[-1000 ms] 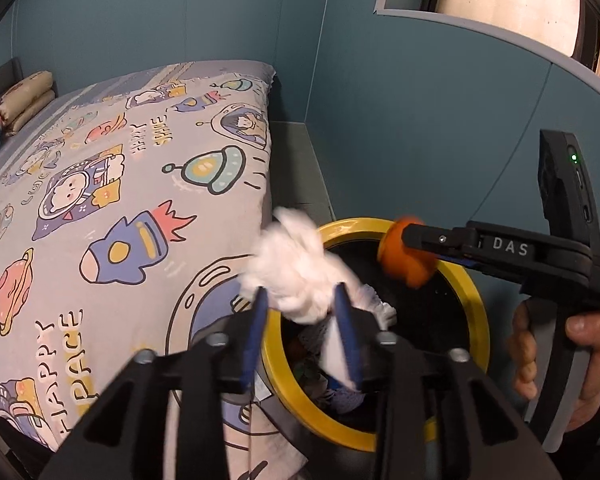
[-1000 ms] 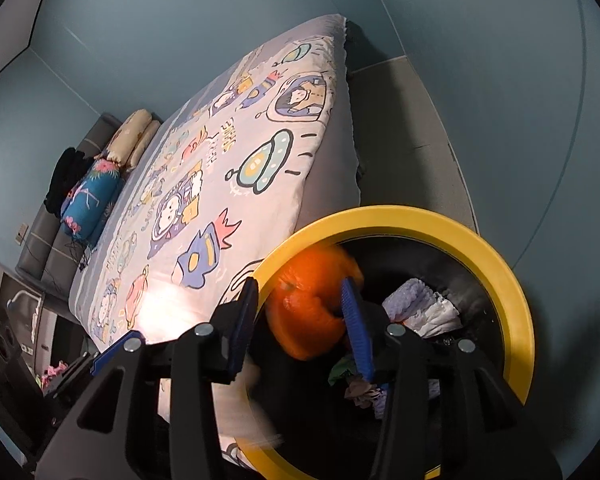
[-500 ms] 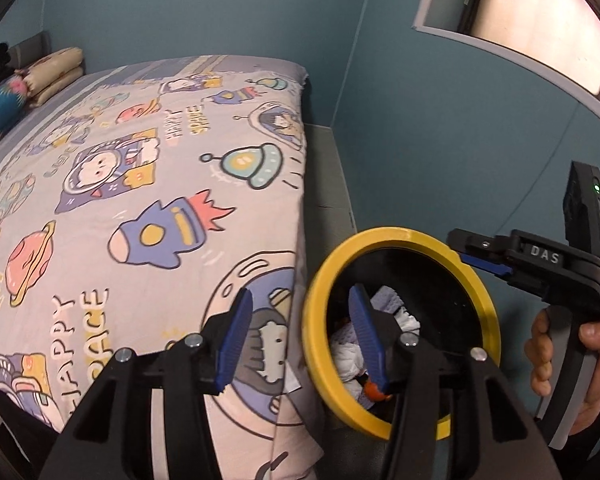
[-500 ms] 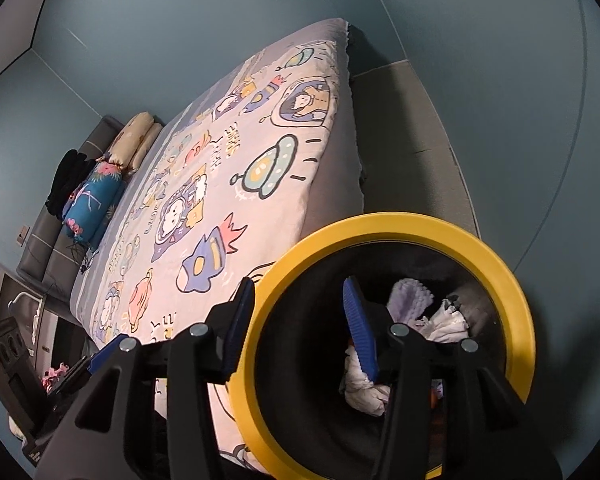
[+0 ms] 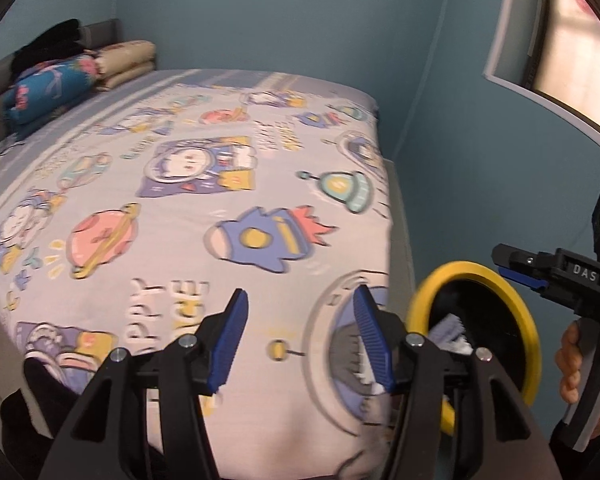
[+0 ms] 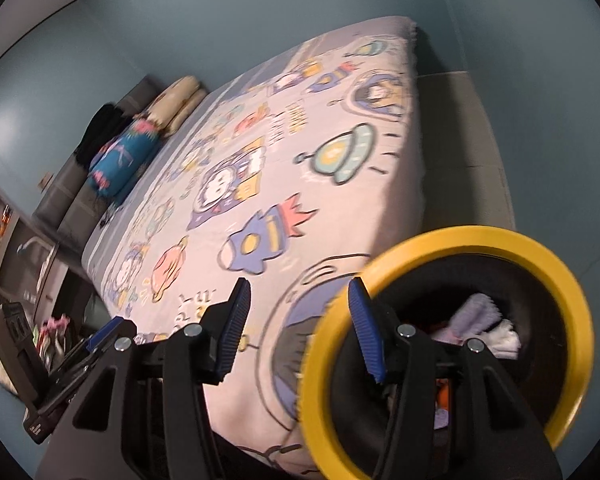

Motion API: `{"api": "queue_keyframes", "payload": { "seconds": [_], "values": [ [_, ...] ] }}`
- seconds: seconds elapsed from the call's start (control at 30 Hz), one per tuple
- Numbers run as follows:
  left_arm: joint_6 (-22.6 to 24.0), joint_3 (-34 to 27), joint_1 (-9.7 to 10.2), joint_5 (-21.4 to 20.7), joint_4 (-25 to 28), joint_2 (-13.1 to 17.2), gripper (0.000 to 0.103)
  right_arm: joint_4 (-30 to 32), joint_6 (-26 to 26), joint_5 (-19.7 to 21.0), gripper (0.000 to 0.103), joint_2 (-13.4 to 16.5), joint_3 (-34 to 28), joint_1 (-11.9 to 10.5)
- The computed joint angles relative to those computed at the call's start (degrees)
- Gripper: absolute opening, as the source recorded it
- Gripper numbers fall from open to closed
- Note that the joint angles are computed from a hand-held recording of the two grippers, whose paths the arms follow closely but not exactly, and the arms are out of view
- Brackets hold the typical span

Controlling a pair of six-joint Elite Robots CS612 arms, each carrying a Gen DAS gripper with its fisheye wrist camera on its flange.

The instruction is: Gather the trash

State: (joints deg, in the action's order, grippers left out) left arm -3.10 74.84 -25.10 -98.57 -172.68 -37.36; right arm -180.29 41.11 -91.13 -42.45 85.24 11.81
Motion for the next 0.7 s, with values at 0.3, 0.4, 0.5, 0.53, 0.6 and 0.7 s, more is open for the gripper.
{"api": "queue_keyframes", "payload": {
  "seconds": [0.3, 0.4, 0.5, 0.53, 0.6, 0.7],
  "values": [
    [-3.5, 3.8, 2.55, 6.9, -8.8, -1.1, 0.076, 5.7, -5.1, 1.0, 0.068, 4.0, -9.5, 2.5],
    [-4.0, 5.8, 2.96, 9.7, -13.8, -1.7, 0.088, 5.1, -6.5, -1.3, 0.081, 4.7, -11.3, 3.8],
    [-4.5, 7.6, 3.36, 11.2, -18.8, -2.3, 0.095, 2.0, -8.2, -3.2, 0.091, 5.2, -12.3, 4.9],
    [-4.6, 8.3, 3.46, 11.5, -20.7, -2.5, 0.095, 0.8, -9.1, -4.2, 0.093, 5.3, -12.4, 5.3],
    [-4.3, 9.8, 3.46, 12.1, -24.6, -3.2, 0.095, -1.8, -11.3, -7.2, 0.095, 5.6, -12.8, 6.4],
    [-4.0, 11.7, 3.10, 14.4, -28.8, -4.0, 0.095, -5.5, -13.0, -10.2, 0.095, 5.7, -12.7, 7.4]
  ]
}}
